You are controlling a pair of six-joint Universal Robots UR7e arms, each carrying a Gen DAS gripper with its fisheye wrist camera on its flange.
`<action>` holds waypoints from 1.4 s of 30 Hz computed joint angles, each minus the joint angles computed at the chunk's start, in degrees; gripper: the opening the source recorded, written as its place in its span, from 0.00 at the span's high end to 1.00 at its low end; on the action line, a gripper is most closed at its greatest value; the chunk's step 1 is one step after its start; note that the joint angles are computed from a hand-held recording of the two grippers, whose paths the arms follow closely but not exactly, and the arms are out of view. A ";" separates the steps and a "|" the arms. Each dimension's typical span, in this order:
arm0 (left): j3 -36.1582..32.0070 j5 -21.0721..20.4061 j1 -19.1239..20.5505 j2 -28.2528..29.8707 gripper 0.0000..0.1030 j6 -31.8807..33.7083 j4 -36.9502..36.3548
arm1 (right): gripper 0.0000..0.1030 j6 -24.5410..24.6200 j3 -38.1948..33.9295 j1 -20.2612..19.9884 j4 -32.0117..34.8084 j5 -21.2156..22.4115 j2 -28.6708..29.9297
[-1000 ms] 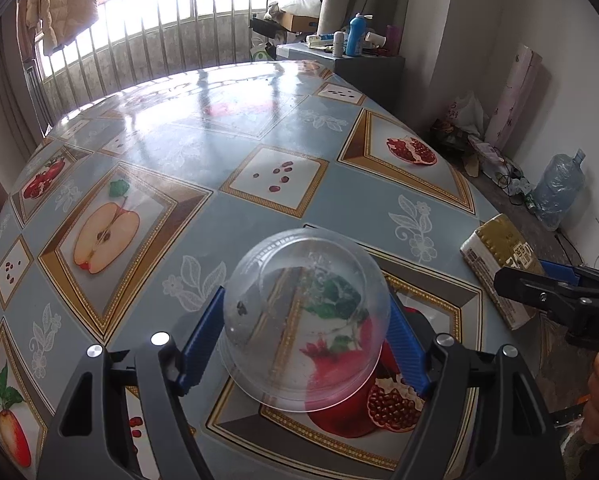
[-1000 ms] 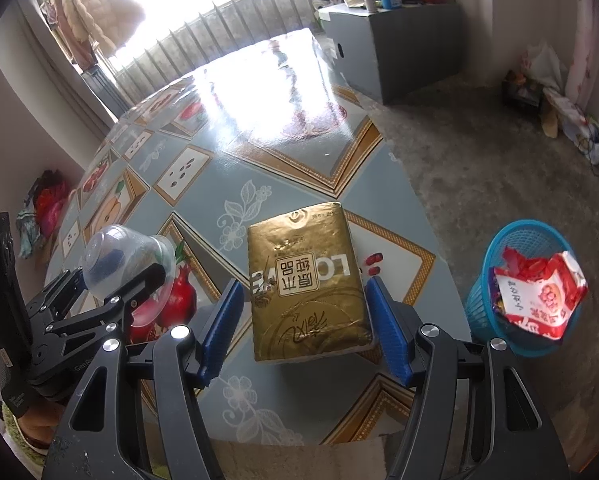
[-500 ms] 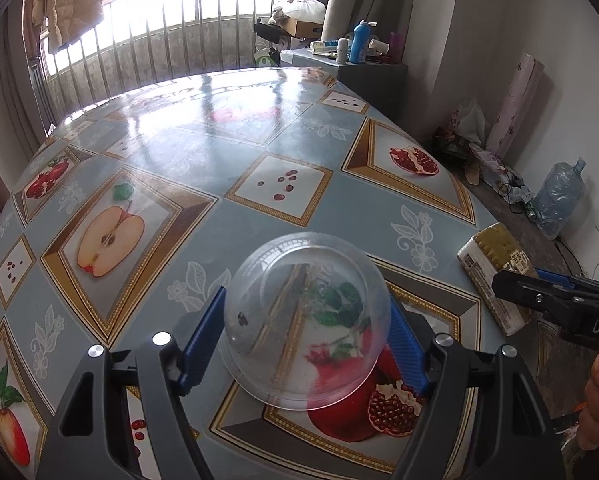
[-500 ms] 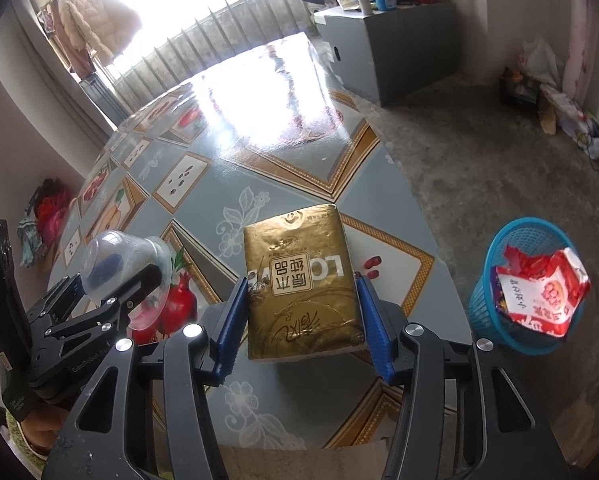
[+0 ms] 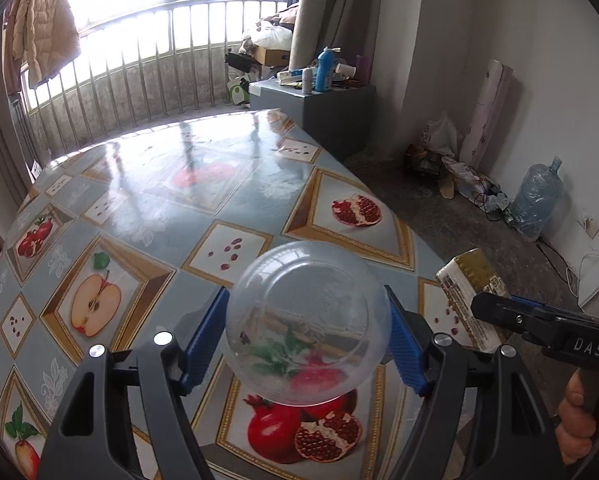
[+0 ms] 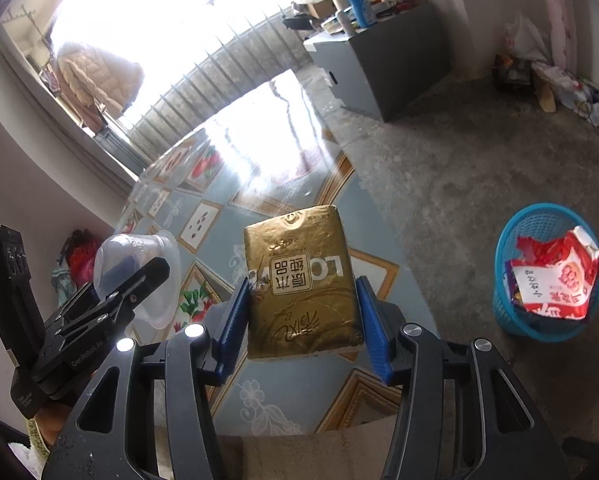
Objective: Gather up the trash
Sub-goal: 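Carry both items over the wastebasket and open both grippers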
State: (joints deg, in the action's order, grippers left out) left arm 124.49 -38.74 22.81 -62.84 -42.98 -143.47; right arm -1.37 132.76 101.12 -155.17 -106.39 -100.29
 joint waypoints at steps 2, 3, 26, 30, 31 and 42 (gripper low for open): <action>-2.20 -1.27 -0.43 2.33 0.30 3.86 -2.50 | 0.53 -0.05 0.57 -1.44 -0.52 0.38 -2.56; -3.42 -1.84 -0.61 3.71 0.30 5.79 -3.77 | 0.53 0.02 0.84 -2.31 -0.75 0.51 -3.90; -59.69 -25.78 7.58 50.58 0.29 26.23 17.77 | 0.49 -0.92 1.91 -41.96 0.62 12.72 -12.02; -73.93 -25.57 9.67 60.28 0.20 26.33 28.18 | 0.42 -0.29 0.68 -43.45 -2.71 10.42 -6.48; -75.25 -25.42 10.02 61.33 0.20 25.60 28.85 | 0.42 0.35 0.90 -44.05 -3.35 10.20 -6.30; -65.67 -26.36 9.78 55.30 0.20 25.54 18.93 | 0.41 1.37 5.56 -45.65 -5.39 13.00 -14.65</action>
State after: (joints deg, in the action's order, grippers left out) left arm 58.82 -65.10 32.59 -7.55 -17.44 -124.55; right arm -0.01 138.32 55.47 -160.56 -93.39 -114.94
